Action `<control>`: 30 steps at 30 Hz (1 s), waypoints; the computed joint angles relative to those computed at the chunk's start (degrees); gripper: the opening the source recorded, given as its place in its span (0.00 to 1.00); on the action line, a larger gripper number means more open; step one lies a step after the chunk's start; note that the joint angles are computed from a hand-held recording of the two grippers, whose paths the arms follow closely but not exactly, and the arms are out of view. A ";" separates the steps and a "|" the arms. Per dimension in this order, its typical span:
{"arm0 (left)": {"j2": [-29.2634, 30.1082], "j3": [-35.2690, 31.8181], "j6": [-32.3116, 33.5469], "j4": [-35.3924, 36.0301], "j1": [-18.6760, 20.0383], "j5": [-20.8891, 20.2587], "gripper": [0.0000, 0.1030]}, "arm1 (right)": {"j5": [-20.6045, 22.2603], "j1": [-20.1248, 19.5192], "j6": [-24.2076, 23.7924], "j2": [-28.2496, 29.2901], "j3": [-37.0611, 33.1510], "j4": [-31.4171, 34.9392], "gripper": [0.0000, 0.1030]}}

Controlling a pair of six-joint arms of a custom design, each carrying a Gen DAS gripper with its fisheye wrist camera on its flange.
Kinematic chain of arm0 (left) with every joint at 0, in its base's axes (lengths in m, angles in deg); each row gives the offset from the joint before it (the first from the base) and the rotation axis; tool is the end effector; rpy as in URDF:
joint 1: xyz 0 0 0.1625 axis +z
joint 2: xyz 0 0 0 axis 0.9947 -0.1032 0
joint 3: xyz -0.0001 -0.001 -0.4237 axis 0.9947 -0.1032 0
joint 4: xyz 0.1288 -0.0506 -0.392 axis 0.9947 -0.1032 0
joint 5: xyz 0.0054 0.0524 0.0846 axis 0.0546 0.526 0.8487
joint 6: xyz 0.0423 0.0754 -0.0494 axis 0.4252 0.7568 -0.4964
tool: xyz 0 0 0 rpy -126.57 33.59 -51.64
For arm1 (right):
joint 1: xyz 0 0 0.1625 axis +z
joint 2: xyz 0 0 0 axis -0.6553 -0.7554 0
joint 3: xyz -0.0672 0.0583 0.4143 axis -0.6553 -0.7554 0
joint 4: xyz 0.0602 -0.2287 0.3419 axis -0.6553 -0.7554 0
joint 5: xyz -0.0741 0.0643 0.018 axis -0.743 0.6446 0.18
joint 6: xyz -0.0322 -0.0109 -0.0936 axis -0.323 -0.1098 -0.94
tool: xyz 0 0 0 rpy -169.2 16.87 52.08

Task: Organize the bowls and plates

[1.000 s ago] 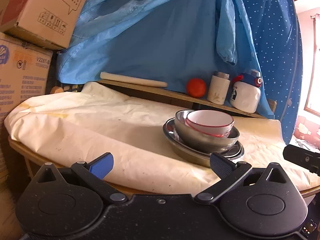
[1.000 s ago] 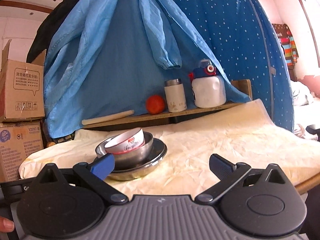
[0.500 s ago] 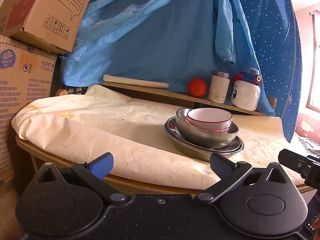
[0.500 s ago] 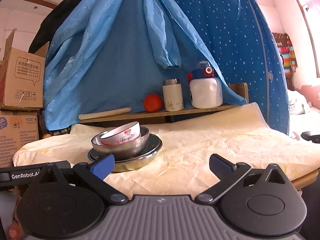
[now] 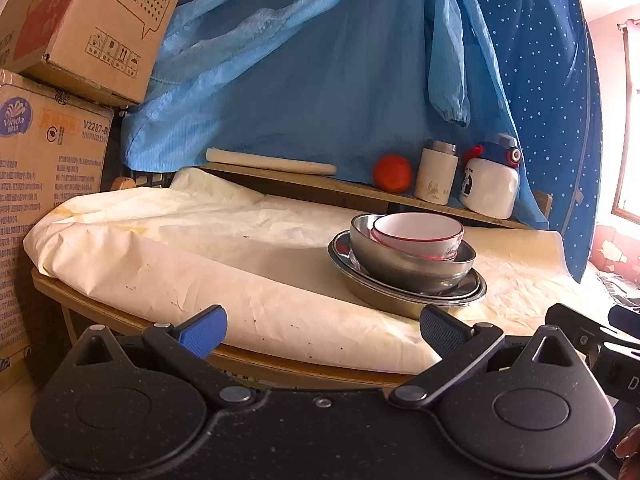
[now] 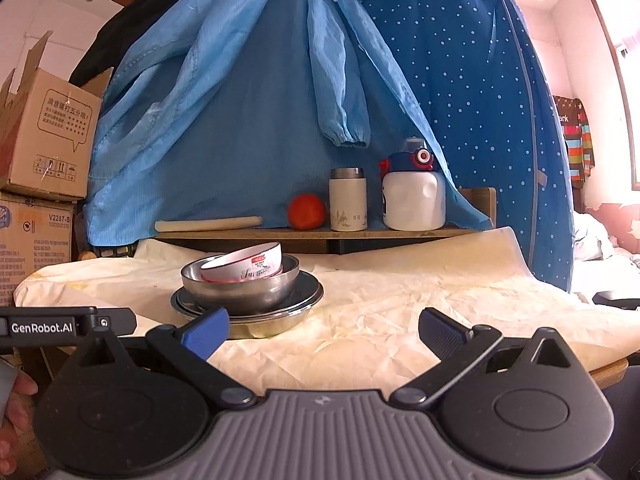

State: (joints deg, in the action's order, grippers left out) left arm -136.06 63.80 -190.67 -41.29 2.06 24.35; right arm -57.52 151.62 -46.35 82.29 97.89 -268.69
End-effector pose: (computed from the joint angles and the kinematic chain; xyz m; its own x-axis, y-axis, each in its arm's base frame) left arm 0.0783 -0.7101 0.2457 -0.7224 0.4671 -0.5099 0.6795 0.3430 -0.6485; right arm 0.3031 -0.6084 -0.1023 -0.6890 0.3327 0.6439 -0.6398 0.1381 -0.7560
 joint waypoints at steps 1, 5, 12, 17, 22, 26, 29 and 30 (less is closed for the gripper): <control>0.02 -0.04 0.04 0.10 0.02 0.06 0.99 | 0.00 -0.02 -0.04 0.02 -0.05 0.06 1.00; 0.13 -0.16 0.31 0.29 0.02 0.09 0.99 | -0.11 -0.01 -0.08 0.07 -0.16 0.15 1.00; 0.41 -0.67 0.37 0.68 0.04 0.07 0.99 | -0.02 -0.06 -0.18 -0.02 0.06 0.18 1.00; 0.40 -0.61 0.32 0.64 -0.01 -0.03 0.99 | 0.02 -0.06 -0.21 -0.13 0.27 0.27 1.00; 0.43 -0.67 0.33 0.68 0.01 0.03 0.99 | -0.04 -0.03 -0.25 -0.08 0.18 0.28 1.00; 0.41 -0.59 0.31 0.61 -0.01 -0.01 0.99 | -0.05 -0.01 -0.21 -0.13 0.27 0.30 1.00; 0.42 -0.59 0.32 0.59 0.00 -0.01 0.99 | -0.07 0.00 -0.22 -0.11 0.25 0.29 1.00; 0.43 -0.59 0.33 0.59 0.01 0.00 0.99 | -0.07 0.00 -0.22 -0.11 0.25 0.29 1.00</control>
